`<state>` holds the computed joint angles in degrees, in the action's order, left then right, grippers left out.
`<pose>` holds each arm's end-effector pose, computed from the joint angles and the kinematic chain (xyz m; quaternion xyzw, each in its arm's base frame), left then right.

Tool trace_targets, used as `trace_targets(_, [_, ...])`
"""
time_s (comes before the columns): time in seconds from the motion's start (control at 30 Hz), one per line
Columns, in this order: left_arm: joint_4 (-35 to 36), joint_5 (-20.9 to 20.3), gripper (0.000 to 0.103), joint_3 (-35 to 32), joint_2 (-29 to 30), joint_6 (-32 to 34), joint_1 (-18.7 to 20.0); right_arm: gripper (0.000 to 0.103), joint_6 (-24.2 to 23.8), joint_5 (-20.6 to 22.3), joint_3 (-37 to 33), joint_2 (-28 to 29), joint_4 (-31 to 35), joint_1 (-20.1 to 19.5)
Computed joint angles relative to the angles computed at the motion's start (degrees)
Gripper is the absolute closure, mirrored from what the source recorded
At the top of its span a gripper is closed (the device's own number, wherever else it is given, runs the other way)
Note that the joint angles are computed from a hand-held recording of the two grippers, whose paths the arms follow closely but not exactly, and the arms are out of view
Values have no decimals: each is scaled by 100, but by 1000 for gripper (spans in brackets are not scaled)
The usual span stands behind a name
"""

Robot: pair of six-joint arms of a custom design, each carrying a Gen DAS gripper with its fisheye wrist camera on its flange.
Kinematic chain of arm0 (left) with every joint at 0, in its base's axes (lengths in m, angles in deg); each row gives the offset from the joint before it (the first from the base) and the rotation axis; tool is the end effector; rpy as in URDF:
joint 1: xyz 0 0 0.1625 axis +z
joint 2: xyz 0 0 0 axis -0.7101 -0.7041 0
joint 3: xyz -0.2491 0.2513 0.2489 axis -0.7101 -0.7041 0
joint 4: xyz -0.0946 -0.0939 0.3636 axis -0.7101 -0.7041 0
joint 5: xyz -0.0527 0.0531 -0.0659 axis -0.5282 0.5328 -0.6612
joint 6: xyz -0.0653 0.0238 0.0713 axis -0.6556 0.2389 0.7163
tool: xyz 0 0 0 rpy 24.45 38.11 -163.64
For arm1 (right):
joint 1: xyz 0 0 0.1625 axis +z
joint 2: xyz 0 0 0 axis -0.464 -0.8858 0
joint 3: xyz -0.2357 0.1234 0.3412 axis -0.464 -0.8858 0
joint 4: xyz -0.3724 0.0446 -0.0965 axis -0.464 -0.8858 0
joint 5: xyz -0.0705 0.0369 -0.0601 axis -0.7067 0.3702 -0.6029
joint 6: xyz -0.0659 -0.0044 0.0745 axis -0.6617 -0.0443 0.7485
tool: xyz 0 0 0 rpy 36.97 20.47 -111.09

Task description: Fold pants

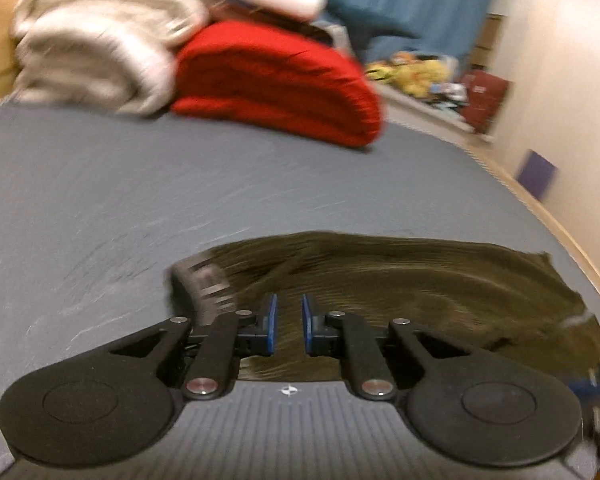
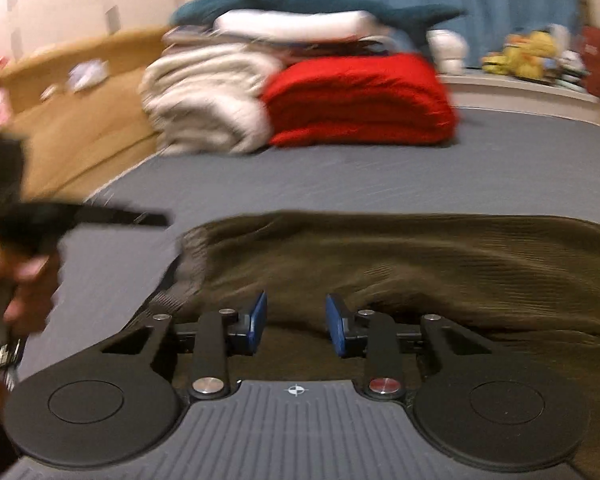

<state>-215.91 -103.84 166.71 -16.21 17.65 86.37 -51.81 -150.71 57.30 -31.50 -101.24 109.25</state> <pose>-0.2792 -0.5339 0.1774 0.0696 0.8552 -0.4358 0.2719 0.0800 -0.4782 0.3378 0.4259 -0.8401 0.3137 0.1199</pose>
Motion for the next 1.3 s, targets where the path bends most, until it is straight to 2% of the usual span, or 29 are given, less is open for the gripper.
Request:
trace_targets(0.17, [355, -198, 83, 140, -310, -888, 473, 65, -1162, -144, 316, 199, 582, 331])
trace_targets(0.23, [206, -370, 59, 175, -343, -835, 620, 61, -1530, -243, 444, 270, 726, 441])
trace_targets(0.3, [219, -340, 45, 144, -314, -768, 686, 53, -1824, -315, 555, 361, 848, 522])
trace_targets(0.5, [-93, -786, 35, -38, -138, -400, 971, 43, -2376, -739, 752, 744, 781, 766])
trace_targets(0.7, [159, -936, 36, -373, 154, -188, 1201, 42, -2994, -1266, 936, 1034, 461, 819])
trace_targets(0.77, [155, -946, 41, -436, 222, -87, 1257, 44, -3195, -1247, 1022, 1048, 309, 820])
trace_targets(0.83, [84, -914, 61, -498, 281, 125, 1277, 63, -3214, -1225, 1072, 1074, 66, 873])
trace_targets(0.87, [87, -902, 65, -513, 278, 175, 1276, 82, -3214, -1210, 1092, 1100, -95, 889])
trace_targets(0.9, [63, -866, 74, -516, 266, 262, 1262, 89, -3189, -1147, 1058, 1076, -41, 885])
trace_targets(0.93, [1, -835, 79, -507, 246, 370, 1242, 90, -3188, -1034, 1021, 1024, 77, 861])
trace_targets(1.0, [-169, -717, 81, -472, 186, 600, 1144, 92, -3421, -825, 1078, 934, 63, 814])
trace_targets(1.13, [-88, -391, 82, -358, -48, 638, 890, 93, -3705, -458, 1169, 671, 411, 795])
trace_targets(1.23, [486, 16, 82, -257, -265, -14, 776, 93, -3854, -75, 1204, 444, 748, 772])
trace_targets(1.3, [1105, 86, 82, -235, -397, -650, 788, 93, -3827, 124, 1222, 367, 889, 786])
